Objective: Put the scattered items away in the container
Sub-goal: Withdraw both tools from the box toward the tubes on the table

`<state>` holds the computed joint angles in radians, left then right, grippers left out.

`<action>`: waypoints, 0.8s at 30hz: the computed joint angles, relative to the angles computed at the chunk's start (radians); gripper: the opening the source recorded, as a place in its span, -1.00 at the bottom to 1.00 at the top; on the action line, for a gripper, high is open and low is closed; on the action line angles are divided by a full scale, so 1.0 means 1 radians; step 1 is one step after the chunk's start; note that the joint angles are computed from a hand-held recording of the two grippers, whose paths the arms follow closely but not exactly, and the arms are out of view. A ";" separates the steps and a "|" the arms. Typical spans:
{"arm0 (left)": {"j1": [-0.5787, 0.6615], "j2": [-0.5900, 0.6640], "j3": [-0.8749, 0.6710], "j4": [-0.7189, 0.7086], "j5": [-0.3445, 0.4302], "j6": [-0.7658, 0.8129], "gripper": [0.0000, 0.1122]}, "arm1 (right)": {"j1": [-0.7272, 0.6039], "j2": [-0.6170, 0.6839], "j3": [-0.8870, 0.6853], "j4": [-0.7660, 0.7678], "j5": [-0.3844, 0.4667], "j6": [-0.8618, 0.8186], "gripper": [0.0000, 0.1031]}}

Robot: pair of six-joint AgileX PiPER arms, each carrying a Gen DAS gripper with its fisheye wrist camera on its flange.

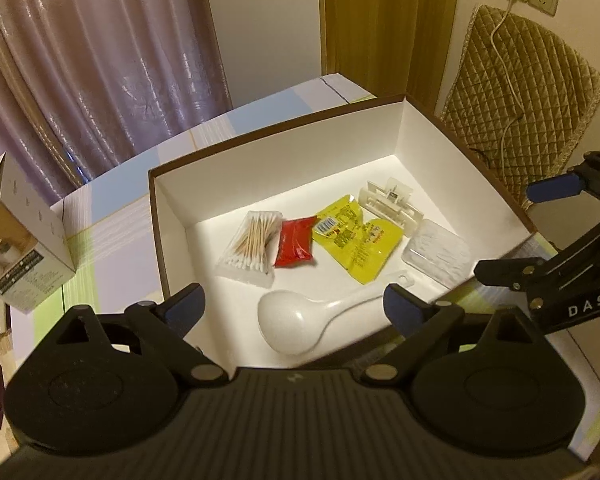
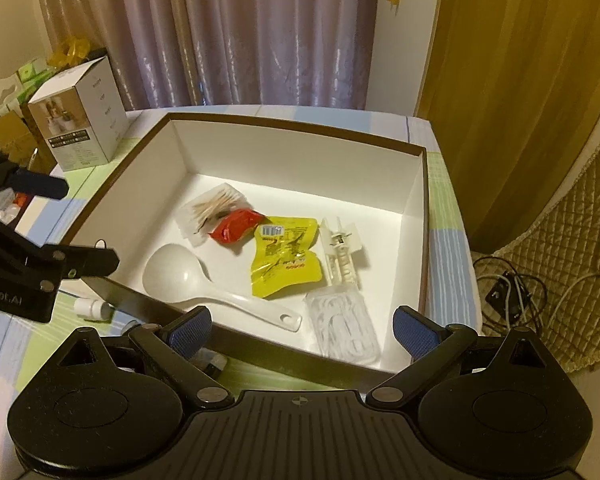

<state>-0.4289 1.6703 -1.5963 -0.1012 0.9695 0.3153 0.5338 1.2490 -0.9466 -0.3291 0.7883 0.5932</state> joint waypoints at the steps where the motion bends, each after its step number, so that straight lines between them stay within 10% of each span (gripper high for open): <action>1: 0.001 -0.016 0.017 0.000 -0.002 -0.002 0.68 | 0.017 -0.008 0.003 -0.018 0.008 0.030 0.98; 24: 0.073 -0.328 0.305 -0.043 -0.026 0.022 0.69 | 0.359 -0.119 0.057 -0.196 0.120 0.429 0.98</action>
